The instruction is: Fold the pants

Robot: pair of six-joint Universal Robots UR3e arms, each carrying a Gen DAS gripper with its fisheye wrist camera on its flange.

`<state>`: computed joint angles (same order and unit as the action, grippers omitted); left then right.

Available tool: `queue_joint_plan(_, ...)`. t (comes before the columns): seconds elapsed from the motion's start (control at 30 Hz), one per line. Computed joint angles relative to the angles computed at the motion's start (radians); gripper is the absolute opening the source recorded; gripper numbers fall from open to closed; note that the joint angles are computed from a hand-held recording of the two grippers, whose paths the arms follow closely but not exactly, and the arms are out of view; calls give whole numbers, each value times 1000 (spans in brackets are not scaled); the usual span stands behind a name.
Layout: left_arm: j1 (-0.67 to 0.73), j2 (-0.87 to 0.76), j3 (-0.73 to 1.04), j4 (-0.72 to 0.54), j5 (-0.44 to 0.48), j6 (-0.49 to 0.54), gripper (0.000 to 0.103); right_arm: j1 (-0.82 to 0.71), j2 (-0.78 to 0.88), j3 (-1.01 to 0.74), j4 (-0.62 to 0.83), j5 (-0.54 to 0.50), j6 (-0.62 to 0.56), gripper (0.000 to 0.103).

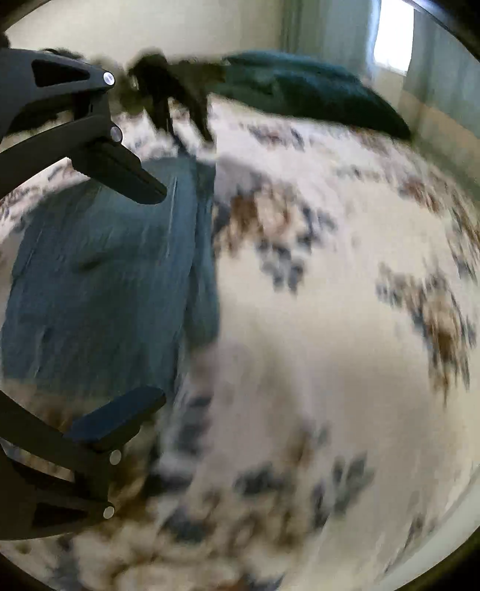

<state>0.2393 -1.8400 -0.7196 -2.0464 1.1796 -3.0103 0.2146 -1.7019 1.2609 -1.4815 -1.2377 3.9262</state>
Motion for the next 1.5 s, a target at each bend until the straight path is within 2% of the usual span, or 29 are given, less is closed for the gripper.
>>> queue_joint_plan(0.07, -6, 0, 17, 3, -6, 56, 79, -49, -91, 93, 65, 35, -3, 97)
queue_joint_plan(0.13, -22, -13, 5, -20, -30, 114, 79, -116, -189, 248, 62, 127, -13, 87)
queue_joint_plan(0.2, -65, -22, -47, 26, -1, 112, 79, -149, -236, 361, 27, 200, -46, 83)
queue_joint_plan(0.23, -95, -28, -82, 69, 40, 107, 79, -146, -237, 405, -6, 220, -55, 74)
queue_joint_plan(0.27, -138, -55, -91, 109, 100, 77, 79, -140, -226, 435, -35, 239, -66, 55)
queue_joint_plan(0.3, -154, -77, -100, 128, 142, 59, 79, -133, -212, 473, -86, 268, -67, 47)
queue_joint_plan(0.33, -148, -100, -100, 124, 142, 54, 79, -117, -197, 468, -108, 243, -45, 44)
queue_joint_plan(0.37, -141, -117, -98, 127, 149, 44, 79, -93, -165, 423, -111, 207, -39, 21)
queue_joint_plan(0.5, -92, -134, -126, 162, 140, 37, 79, 38, -44, 94, -77, -54, -10, 10)
queue_joint_plan(0.57, -80, -141, -148, 175, 129, 46, 82, 8, -60, 86, -70, -51, -19, 9)
queue_joint_plan(0.7, -119, -165, -138, 201, 198, 24, 88, -70, -127, 298, -71, 34, -16, 10)
queue_joint_plan(0.77, -128, -195, -65, 160, 209, 17, 88, -75, -143, 309, -47, 19, -2, 37)
queue_joint_plan(0.83, -116, -201, 20, 105, 182, 8, 88, -93, -165, 286, 3, 34, -6, 48)
queue_joint_plan(0.87, -102, -169, 25, 99, 156, 11, 88, -102, -192, 280, 21, 39, 0, 57)
queue_joint_plan(0.93, -76, -91, 6, 78, 105, 35, 88, -118, -257, 264, 50, 45, 6, 68)
queue_joint_plan(1.07, -8, 108, -114, -49, 34, 132, 88, -87, -359, 299, 100, 72, 79, 68)
queue_joint_plan(1.17, -2, 253, -294, -92, 54, 182, 88, -54, -481, 481, 21, 156, 187, 68)
queue_joint_plan(1.23, -6, 349, -439, -84, 98, 210, 88, 19, -500, 596, -87, 172, 292, 67)
queue_joint_plan(1.27, -7, 389, -505, -78, 117, 218, 88, 50, -513, 655, -165, 178, 346, 63)
queue_joint_plan(1.3, -1, 423, -567, -73, 135, 220, 88, 105, -499, 672, -231, 142, 401, 60)
queue_joint_plan(1.37, 37, 490, -685, -55, 142, 244, 92, 169, -465, 640, -251, 81, 429, 42)
queue_joint_plan(1.43, 71, 512, -746, -53, 130, 261, 98, 216, -476, 636, -260, 31, 487, 35)
queue_joint_plan(1.5, 51, 507, -734, -54, 137, 244, 98, 241, -476, 663, -238, 28, 503, 36)
